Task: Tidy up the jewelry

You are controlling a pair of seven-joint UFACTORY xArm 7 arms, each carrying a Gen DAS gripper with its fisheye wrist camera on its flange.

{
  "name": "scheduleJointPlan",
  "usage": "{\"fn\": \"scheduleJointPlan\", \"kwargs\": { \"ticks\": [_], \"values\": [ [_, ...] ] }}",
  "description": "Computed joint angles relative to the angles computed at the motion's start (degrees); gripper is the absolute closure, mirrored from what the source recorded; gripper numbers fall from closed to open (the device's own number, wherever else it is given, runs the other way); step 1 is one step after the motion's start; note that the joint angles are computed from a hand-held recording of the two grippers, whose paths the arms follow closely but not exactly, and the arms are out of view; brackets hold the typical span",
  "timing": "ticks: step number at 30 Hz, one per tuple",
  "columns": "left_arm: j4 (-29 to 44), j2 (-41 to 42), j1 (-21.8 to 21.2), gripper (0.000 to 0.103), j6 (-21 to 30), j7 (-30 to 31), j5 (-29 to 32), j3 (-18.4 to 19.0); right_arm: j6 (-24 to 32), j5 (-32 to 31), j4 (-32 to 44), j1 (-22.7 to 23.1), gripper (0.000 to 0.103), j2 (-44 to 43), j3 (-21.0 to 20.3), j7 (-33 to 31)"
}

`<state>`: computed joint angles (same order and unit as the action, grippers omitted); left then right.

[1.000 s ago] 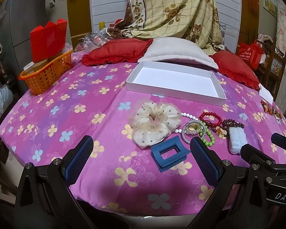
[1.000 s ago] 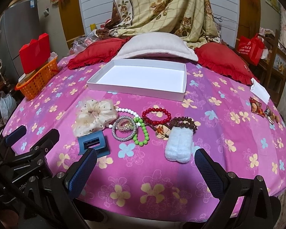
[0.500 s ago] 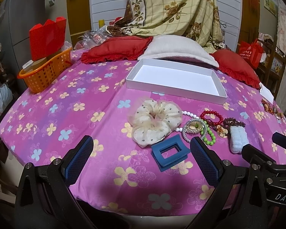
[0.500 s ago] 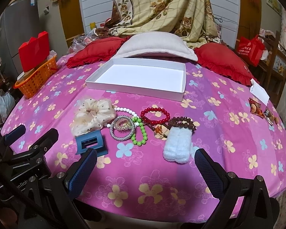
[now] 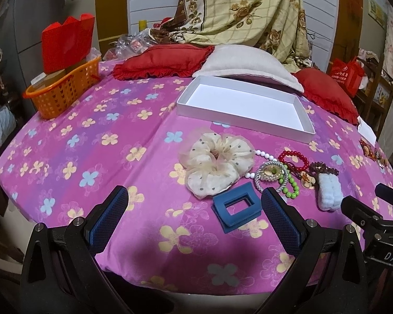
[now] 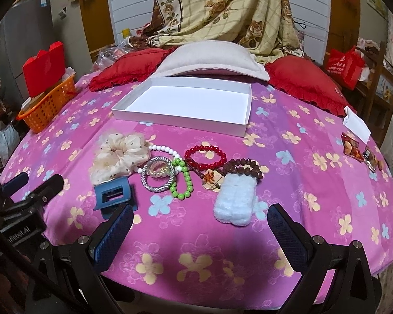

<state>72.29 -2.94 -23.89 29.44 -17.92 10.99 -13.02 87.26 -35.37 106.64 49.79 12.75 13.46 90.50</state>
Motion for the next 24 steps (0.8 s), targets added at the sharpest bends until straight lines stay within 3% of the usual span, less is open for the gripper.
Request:
{"fn": "scheduleJointPlan", "kwargs": {
  "ticks": [15,21,24],
  "values": [
    [4.3,3.3,0.7,0.001,4.4,4.0,-6.4,1.4,-11.7,3.9,-13.8,-6.5,0.003,-7.5,2.6,0.3],
    [6.3,4.9,0.8,0.001,5.5,6.7,-9.2,1.6,-18.4,4.6,-16.9,-8.7,0.025,-7.9,2.8,-2.8],
    [6.7,5.3,0.6,0.001,6.4,9.6,-11.8,1.3,-22.2,4.2,-17.5,-9.5,0.043,-7.3,2.6,-5.1]
  ]
}}
